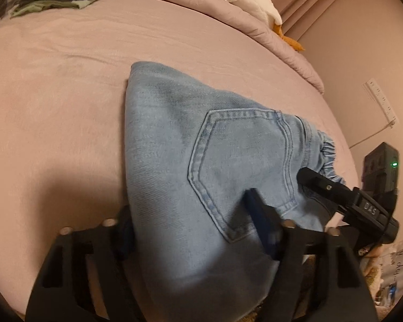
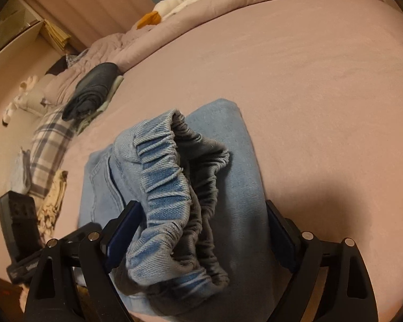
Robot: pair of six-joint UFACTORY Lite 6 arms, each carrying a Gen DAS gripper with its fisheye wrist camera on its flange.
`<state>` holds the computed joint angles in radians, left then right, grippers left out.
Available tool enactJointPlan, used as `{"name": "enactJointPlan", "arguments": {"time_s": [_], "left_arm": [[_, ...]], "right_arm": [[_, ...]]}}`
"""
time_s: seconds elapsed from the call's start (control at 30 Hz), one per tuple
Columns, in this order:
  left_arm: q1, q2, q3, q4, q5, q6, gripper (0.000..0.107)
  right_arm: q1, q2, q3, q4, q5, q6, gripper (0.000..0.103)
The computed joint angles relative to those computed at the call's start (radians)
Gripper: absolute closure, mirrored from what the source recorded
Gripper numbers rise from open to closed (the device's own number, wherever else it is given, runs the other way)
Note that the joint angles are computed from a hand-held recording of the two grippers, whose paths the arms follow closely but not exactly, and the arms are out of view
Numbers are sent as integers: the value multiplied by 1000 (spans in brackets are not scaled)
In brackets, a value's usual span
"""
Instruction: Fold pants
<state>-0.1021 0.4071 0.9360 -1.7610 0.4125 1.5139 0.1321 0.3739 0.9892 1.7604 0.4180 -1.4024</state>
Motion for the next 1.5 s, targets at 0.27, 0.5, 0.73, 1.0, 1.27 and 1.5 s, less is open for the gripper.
{"name": "enactJointPlan", "arguments": {"time_s": [0.27,0.5,0.73,1.0,1.27,1.5], "left_arm": [[-27,-112,-96,-119,-57,55,80],[-12,-294,-207,-55,-37,-24,83],[-26,-469,-274,10,-68,-75,83],[-90,-449,-167,139,-127,-219,82],[-112,-384,-30,213,-157,-283,82],[-108,-292,85,215,-194,-271,82]], "right_arm": [[51,-63,-63,197,-14,-132,50],[83,-198,-121,185,-50,-112,53],[114,-320,-157,219,-111,-145,53],[98,-369,-147,116,-154,-40,52],[91,-386,-85,-20,-193,78,51],[79,-274,61,-175,-178,210,51]]}}
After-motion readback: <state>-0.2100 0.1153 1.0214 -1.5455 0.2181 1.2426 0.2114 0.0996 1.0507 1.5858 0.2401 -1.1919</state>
